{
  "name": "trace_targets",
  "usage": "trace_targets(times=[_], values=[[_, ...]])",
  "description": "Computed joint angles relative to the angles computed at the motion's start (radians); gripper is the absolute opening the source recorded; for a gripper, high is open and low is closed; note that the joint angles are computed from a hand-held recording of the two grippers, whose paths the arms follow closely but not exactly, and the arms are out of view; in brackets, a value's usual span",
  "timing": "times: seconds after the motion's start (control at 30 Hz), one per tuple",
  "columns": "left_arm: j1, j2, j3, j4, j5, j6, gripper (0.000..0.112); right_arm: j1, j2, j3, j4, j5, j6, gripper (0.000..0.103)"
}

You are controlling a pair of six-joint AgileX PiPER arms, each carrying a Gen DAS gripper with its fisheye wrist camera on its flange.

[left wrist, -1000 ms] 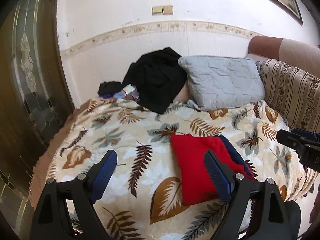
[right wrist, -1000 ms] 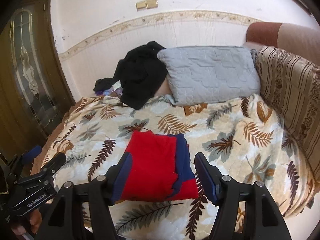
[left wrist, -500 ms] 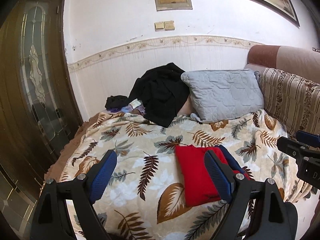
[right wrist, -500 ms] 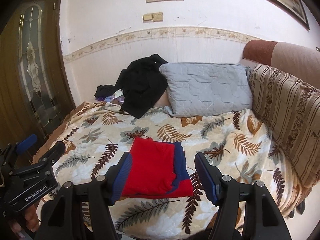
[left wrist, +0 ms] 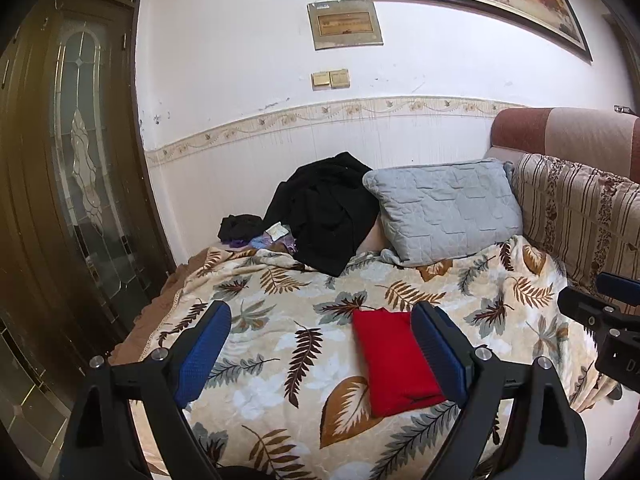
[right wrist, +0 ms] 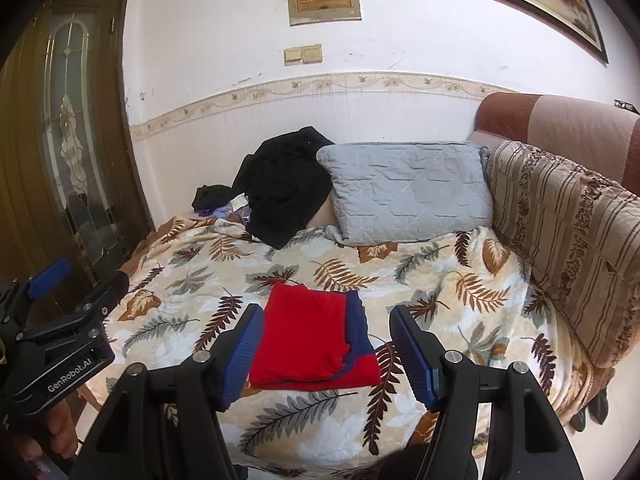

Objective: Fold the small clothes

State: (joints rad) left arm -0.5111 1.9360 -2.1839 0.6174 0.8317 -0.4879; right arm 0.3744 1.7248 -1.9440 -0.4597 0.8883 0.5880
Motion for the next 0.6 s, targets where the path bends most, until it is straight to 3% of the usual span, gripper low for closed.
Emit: trace_targets(times=[0.6], values=[[-0.03, -0.057, 0.047, 0.07, 0.004, -0.043, 0.093, 0.033, -0.07, 0.054, -0.038, -0.023, 0.041, 0.071]])
